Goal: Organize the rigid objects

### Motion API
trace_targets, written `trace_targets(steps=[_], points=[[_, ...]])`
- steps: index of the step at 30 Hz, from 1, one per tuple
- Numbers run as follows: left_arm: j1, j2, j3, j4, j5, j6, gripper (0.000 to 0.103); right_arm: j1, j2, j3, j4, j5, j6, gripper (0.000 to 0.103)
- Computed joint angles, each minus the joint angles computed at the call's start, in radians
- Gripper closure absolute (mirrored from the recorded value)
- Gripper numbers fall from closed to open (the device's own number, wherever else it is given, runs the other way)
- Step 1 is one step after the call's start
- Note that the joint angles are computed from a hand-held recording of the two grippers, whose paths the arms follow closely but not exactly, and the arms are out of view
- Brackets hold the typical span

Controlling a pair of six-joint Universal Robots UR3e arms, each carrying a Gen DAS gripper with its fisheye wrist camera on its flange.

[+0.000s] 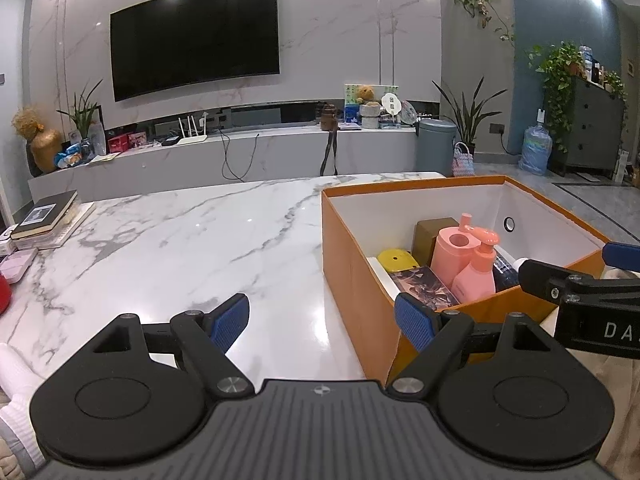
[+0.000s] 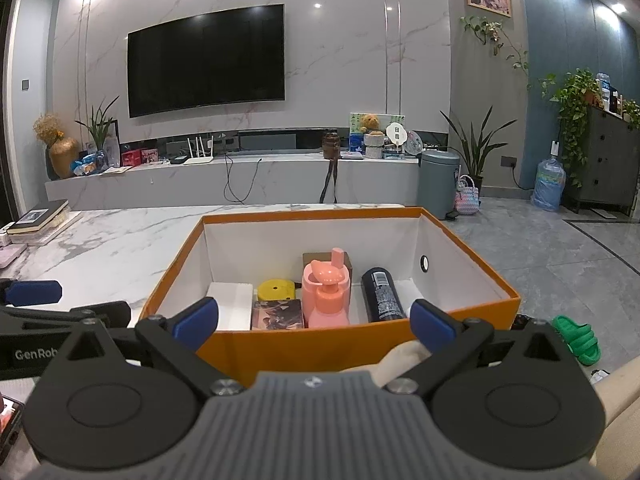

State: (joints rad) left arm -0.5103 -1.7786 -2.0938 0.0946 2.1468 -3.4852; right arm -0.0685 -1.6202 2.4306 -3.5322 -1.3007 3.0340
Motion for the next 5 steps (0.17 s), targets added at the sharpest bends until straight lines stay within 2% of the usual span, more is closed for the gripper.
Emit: trace_targets(steps=[5], points=[[0.001, 0.001, -0.001, 0.005, -0.001, 0.007, 0.006, 0.001, -0.001, -0.001, 0.002, -0.001, 0.0, 0.003]])
